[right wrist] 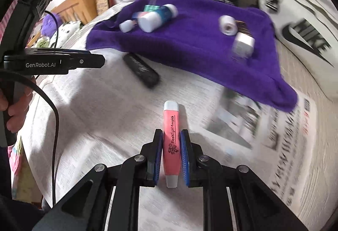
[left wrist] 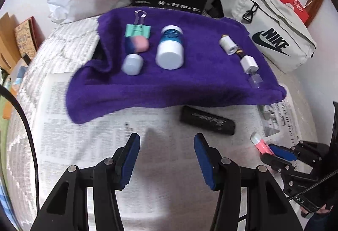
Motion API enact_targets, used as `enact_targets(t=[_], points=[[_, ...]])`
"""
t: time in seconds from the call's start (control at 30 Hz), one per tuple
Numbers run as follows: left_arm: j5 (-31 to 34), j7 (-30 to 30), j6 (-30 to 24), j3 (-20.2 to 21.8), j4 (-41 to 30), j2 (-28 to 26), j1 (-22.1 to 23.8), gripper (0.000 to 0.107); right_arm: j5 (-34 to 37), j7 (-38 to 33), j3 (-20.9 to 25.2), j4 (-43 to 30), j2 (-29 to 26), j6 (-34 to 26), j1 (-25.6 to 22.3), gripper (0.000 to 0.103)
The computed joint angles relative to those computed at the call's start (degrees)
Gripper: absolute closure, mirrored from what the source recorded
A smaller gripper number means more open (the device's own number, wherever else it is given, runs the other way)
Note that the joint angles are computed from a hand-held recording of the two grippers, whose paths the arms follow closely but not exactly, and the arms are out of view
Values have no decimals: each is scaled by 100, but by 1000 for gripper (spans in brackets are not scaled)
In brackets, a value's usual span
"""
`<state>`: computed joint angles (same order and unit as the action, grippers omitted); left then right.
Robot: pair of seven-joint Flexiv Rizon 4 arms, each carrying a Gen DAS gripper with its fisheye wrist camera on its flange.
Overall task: Organize rigid objects
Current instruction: 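Grasp the black Horizon marker with the left gripper while the right gripper holds the highlighter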
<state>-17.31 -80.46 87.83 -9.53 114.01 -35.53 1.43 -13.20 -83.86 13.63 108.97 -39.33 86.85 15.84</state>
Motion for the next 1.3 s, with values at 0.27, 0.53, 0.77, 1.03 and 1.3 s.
enact_targets(t=[0.27,0.53,0.77,1.03,1.3], points=[[52,-389,-328,335,-601,-246,-514,55,182,401,-324,135,14,268,-19,86],[308,-1076,-622,994,-1159,-527,-1163,55,241,683,-153,125,-57,429,-373,86],[785,-1988,-1003,1738,-1631,-710,-1772,52,211,916,-437,290,-49,765,-136,86],[1977,-2605,-1439,2404,-1965,-783,-2315,46,76,1101,-728,395,-18,903,96,86],[2036,-2525,-1040,1982,-1094,-349,-1632,45,23,1256,-1092,484,-8,1076,418,86]])
